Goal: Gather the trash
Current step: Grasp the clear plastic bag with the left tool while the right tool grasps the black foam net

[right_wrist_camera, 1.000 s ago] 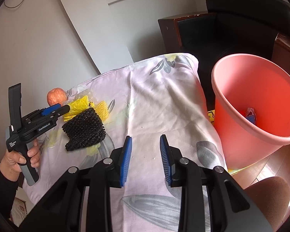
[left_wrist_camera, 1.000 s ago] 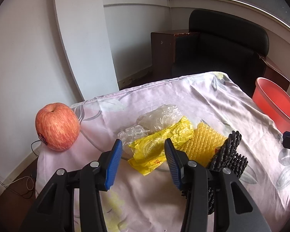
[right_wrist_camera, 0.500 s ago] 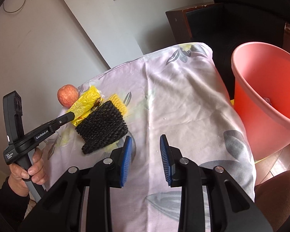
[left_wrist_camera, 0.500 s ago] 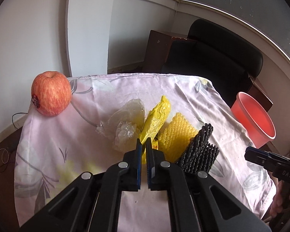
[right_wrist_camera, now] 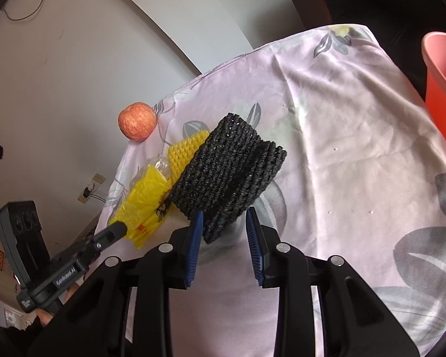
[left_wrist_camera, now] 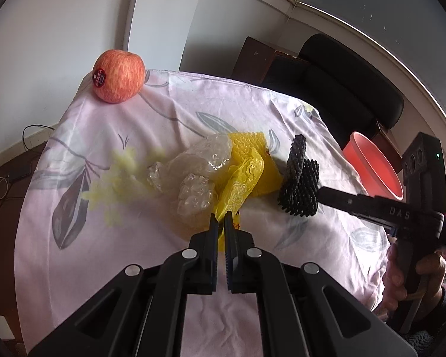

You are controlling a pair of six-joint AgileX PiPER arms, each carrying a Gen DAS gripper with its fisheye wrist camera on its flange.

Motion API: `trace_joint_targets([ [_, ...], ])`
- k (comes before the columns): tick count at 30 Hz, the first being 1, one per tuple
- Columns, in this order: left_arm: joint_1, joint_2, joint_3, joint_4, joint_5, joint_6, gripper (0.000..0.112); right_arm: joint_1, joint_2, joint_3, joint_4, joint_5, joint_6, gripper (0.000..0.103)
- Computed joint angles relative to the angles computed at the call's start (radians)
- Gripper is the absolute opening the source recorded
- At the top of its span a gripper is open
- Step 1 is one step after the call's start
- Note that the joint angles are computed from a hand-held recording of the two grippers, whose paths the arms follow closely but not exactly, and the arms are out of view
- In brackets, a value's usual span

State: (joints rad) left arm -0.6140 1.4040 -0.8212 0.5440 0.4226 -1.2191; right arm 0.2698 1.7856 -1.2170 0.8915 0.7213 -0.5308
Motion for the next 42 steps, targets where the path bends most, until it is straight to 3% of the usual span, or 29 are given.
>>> trace_joint_targets([
  [7,-0.03,-0.036,0.029,-0.075,-0.001,0.076,0.007,0.082,0.04,-0.073,-0.183,-0.08,0.216,0.03],
  [10,-0.014,-0.057,0.034,-0.177,0.008,0.188,0.015,0.095,0.043,-0.077,-0.227,-0.1,0.26,0.03],
  [12,-0.004,-0.076,0.039,-0.246,0.029,0.27,0.026,0.1,0.044,-0.079,-0.251,-0.109,0.275,0.03],
  [15,0.01,-0.119,0.05,-0.302,0.073,0.345,0.029,0.088,0.031,-0.066,-0.244,-0.11,0.255,0.03],
  [20,0.065,-0.181,0.056,-0.251,0.106,0.271,0.029,0.065,0.001,-0.036,-0.232,-0.132,0.236,0.03],
  [27,0.049,-0.038,-0.056,-0.147,0.133,0.172,0.029,0.045,0.009,-0.038,-0.207,-0.142,0.239,0.031],
  [34,0.06,0.043,-0.097,-0.214,0.137,0.24,0.028,0.044,0.034,-0.053,-0.194,-0.118,0.227,0.031],
  [35,0.065,0.043,-0.089,-0.224,0.125,0.244,0.023,0.044,0.037,-0.056,-0.191,-0.112,0.224,0.031],
  [42,0.019,-0.032,-0.052,-0.04,0.164,0.027,0.015,0.073,0.047,-0.07,-0.222,-0.113,0.198,0.03],
])
